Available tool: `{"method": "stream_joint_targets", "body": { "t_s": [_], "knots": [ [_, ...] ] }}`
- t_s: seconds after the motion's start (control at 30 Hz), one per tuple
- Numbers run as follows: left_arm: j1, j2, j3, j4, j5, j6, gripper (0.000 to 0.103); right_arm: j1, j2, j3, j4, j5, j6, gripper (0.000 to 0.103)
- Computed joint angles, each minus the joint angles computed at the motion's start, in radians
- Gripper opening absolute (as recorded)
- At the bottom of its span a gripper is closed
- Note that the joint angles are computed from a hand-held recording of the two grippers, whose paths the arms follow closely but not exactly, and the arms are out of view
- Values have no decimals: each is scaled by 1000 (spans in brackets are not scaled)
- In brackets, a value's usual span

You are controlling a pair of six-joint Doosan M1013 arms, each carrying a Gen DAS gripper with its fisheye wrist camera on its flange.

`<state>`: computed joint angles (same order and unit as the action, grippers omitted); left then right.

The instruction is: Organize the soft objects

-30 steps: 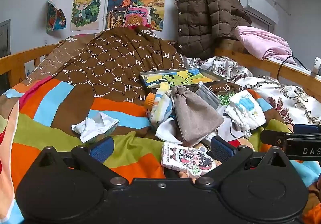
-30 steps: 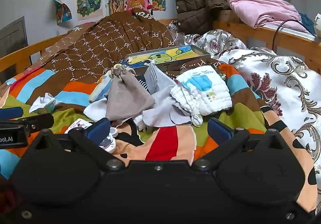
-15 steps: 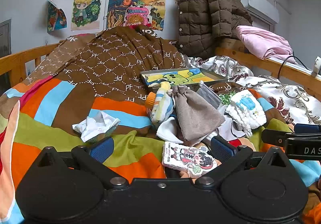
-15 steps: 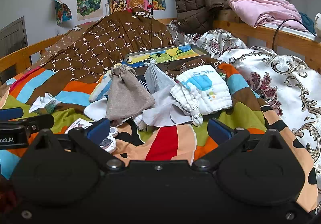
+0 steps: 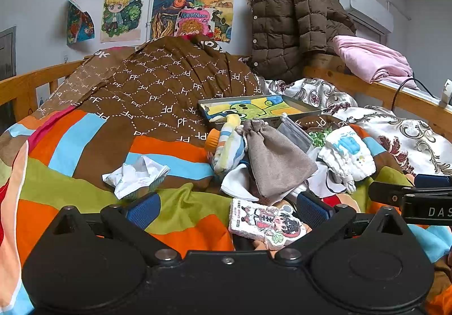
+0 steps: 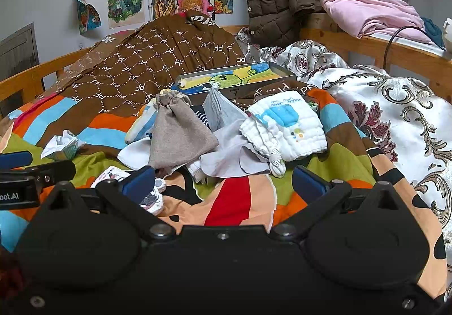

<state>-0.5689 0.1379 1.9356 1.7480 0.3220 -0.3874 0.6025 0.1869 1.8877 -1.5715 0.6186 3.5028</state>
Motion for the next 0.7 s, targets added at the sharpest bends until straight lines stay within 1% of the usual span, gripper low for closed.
{"method": "stream_joint_targets", "body": {
  "t_s": [0.7],
  "knots": [
    [0, 0, 0, -6, -1, 6, 102, -1, 0, -1, 4, -2, -4, 103]
  ]
}}
